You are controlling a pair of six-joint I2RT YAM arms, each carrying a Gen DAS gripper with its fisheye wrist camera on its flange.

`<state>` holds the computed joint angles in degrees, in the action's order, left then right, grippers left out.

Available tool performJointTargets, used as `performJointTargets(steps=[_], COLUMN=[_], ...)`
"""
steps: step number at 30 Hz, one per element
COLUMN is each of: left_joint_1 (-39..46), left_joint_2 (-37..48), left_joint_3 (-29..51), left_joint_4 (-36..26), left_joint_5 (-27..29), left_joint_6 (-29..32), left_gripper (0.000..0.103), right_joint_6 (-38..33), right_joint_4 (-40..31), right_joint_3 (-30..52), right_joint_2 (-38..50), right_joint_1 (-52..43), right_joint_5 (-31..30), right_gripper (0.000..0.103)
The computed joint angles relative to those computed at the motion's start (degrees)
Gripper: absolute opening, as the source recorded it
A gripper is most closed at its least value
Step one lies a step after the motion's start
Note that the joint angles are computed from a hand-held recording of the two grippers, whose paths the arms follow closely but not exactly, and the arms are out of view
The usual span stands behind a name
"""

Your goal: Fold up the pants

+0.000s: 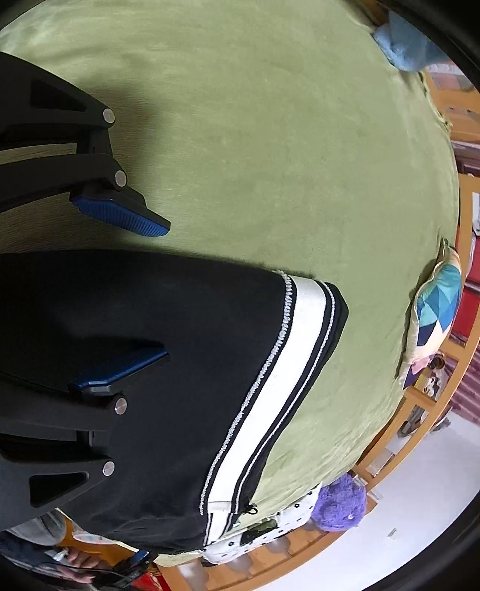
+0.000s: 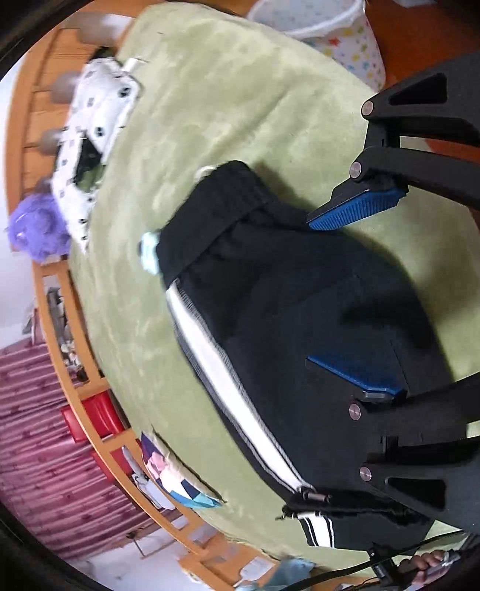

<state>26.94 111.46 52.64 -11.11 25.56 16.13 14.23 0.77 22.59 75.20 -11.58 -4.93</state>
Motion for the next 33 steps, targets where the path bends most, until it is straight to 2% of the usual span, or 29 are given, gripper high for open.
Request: performJointTargets(steps=[5,8,10,11,12,13,14,15,16,17,20,25,28,33], left_joint_1=[-1.4,-2.2,-2.5,-2.7,-2.7,-2.6,-2.1,-1.6,-0.7,-0.2,1.9,6.8,9.8,19.1], left_joint_2=[2.5,4.3,4.6,4.7,4.7,4.2,3.3,2.0,0.6,-0.2,-4.1,-6.1,-7.7,-4.9], left_joint_3=[3.5,5.6,6.0,6.3,6.5,6.2,5.7,5.0,4.5,4.4,3.9,7.2,8.0,15.4], left_joint_4=[-1.1,-1.8,-2.0,-2.7,-3.2,-3.0,-3.0,-2.7,-3.2,-3.9,-6.4,-13.2,-14.0,-20.6], left_joint_5=[0.2,0.8,0.9,1.8,2.3,2.6,3.7,4.8,6.4,7.4,9.9,15.1,13.7,13.8], left_joint_6=[1.2,0.6,1.5,2.2,2.1,1.9,2.5,2.7,2.8,2.9,4.4,8.0,10.3,16.0], left_gripper=[0.067,0.066,0.063,0.049,0.038,0.028,0.013,0.011,0.01,0.01,0.01,0.01,0.01,0.01], right_joint_6=[1.2,3.2,4.1,4.7,5.5,5.9,5.7,5.8,7.6,8.0,8.4,11.6,13.0,17.7], right_joint_4=[12.1,21.5,23.8,23.7,24.2,24.6,24.1,23.8,24.8,24.6,18.1,5.2,1.2,1.2], right_joint_3=[3.9,4.2,5.9,7.6,8.7,9.4,9.9,9.9,8.2,7.1,5.6,10.5,14.7,20.7], right_joint_2=[18.8,25.8,28.6,30.4,31.8,32.5,32.5,32.1,29.4,26.7,14.4,-0.8,-3.4,0.1], right_joint_1=[-3.1,-7.2,-8.3,-8.5,-8.5,-8.1,-7.7,-7.4,-6.0,-3.9,6.0,18.9,26.7,36.5], right_joint_5=[-1.6,-8.5,-10.9,-11.9,-12.0,-11.6,-11.9,-12.7,-11.3,-7.7,4.7,13.7,19.0,19.7], right_gripper=[0.068,0.07,0.066,0.064,0.057,0.042,0.034,0.022,0.019,0.018,0.017,0.017,0.017,0.017])
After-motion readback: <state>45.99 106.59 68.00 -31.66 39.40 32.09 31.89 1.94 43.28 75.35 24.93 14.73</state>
